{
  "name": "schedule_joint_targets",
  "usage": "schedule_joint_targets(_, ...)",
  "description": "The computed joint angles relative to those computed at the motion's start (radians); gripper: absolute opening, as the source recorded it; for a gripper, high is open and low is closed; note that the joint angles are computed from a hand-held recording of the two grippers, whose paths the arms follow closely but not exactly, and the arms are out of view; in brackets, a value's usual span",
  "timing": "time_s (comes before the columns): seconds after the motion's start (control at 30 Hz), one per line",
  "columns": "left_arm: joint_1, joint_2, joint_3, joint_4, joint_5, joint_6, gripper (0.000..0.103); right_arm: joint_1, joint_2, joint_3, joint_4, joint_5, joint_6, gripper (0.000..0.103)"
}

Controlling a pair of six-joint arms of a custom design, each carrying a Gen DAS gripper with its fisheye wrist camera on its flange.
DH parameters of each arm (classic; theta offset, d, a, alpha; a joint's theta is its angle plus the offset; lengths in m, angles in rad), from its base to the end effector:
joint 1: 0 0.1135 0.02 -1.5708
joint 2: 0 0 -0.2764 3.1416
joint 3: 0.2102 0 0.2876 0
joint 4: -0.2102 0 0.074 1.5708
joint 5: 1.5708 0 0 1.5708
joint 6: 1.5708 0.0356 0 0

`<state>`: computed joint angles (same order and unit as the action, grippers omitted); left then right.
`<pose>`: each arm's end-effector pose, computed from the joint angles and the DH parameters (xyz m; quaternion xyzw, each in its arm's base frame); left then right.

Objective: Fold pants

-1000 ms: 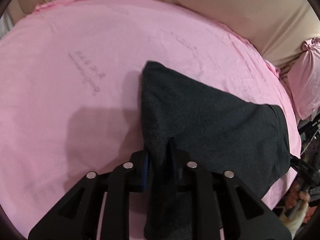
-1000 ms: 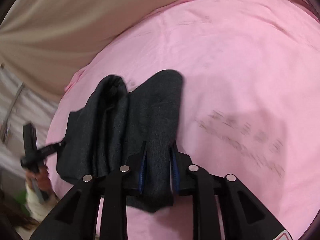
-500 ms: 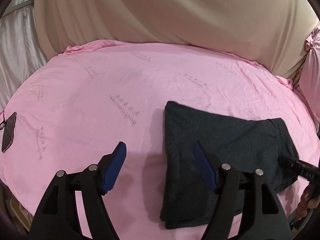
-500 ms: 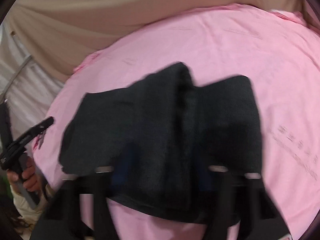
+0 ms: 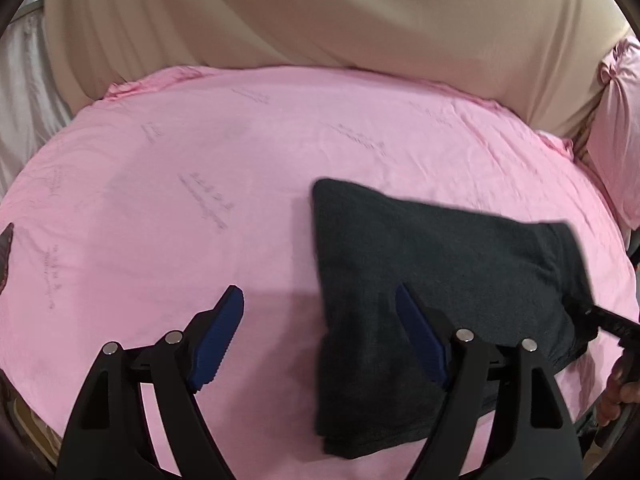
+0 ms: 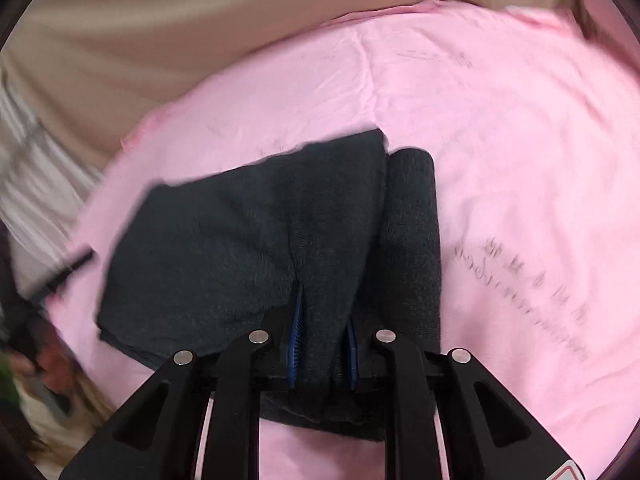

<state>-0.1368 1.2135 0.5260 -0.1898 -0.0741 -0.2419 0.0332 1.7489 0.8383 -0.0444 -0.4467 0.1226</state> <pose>0.2468 -0.0313 0.1561 -0.0619 0.9379 -0.0297 0.3401 0.3494 0.0270 0.1135 -0.0255 0.9314 0.2334 0.2782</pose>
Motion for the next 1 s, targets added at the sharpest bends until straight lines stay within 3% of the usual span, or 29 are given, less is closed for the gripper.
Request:
schedule_joint_targets(0.17,-0.079,0.034,0.024,0.005,-0.048,-0.019,0.076,0.015,-0.169,-0.045,0.011,0.116,-0.001,0.022)
schedule_joint_targets(0.27,-0.12,0.038,0.031,0.01,-0.089,-0.03,0.077,0.042,-0.223,-0.052,0.047,0.058,0.014,0.02)
schedule_joint_targets(0.37,-0.146,0.095,0.051,0.02,-0.074,-0.046,0.079,0.091,-0.115,0.045,0.008,-0.033,-0.041,0.016)
schedule_joint_targets(0.43,-0.166,0.146,0.067,0.025,-0.081,-0.057,0.079,0.11,0.05,0.148,-0.02,0.07,-0.077,0.009)
schedule_joint_targets(0.47,-0.169,0.161,0.067,0.033,-0.087,-0.057,0.079,0.098,0.126,0.193,-0.024,0.155,-0.074,0.0)
schedule_joint_targets(0.5,-0.171,0.178,0.068,0.04,-0.096,-0.06,0.079,0.044,0.182,0.225,-0.029,0.073,-0.037,0.0)
schedule_joint_targets(0.53,-0.169,0.192,0.071,0.039,-0.096,-0.059,0.079,-0.005,0.188,0.229,-0.035,-0.052,0.028,0.0)
schedule_joint_targets(0.57,-0.16,0.202,0.069,0.041,-0.086,-0.058,0.079,-0.016,0.165,0.223,-0.041,-0.072,0.06,0.0)
schedule_joint_targets(0.6,-0.152,0.207,0.066,0.046,-0.078,-0.059,0.08,0.005,0.1,0.18,-0.006,-0.016,0.056,0.002)
schedule_joint_targets(0.63,-0.148,0.212,0.065,0.051,-0.075,-0.061,0.083,0.036,0.049,0.155,0.007,0.026,0.022,0.012)
schedule_joint_targets(0.7,-0.144,0.232,0.07,0.064,-0.077,-0.069,0.084,0.072,0.041,0.169,-0.003,0.021,-0.038,0.011)
schedule_joint_targets(0.73,-0.143,0.242,0.076,0.065,-0.074,-0.068,0.084,0.084,0.069,0.197,-0.013,0.058,-0.061,0.007)
schedule_joint_targets(0.77,-0.145,0.251,0.081,0.067,-0.075,-0.067,0.084,0.093,0.138,0.255,-0.034,0.166,-0.064,0.006)
schedule_joint_targets(0.8,-0.148,0.252,0.083,0.066,-0.077,-0.069,0.085,0.084,0.208,0.326,-0.076,0.181,-0.046,0.0)
schedule_joint_targets(0.87,-0.16,0.254,0.088,0.058,-0.091,-0.074,0.085,0.051,0.218,0.353,-0.089,0.083,0.042,0.0)
schedule_joint_targets(1.0,-0.168,0.247,0.082,0.056,-0.108,-0.077,0.085,0.107,0.105,0.276,-0.039,0.127,0.006,0.006)
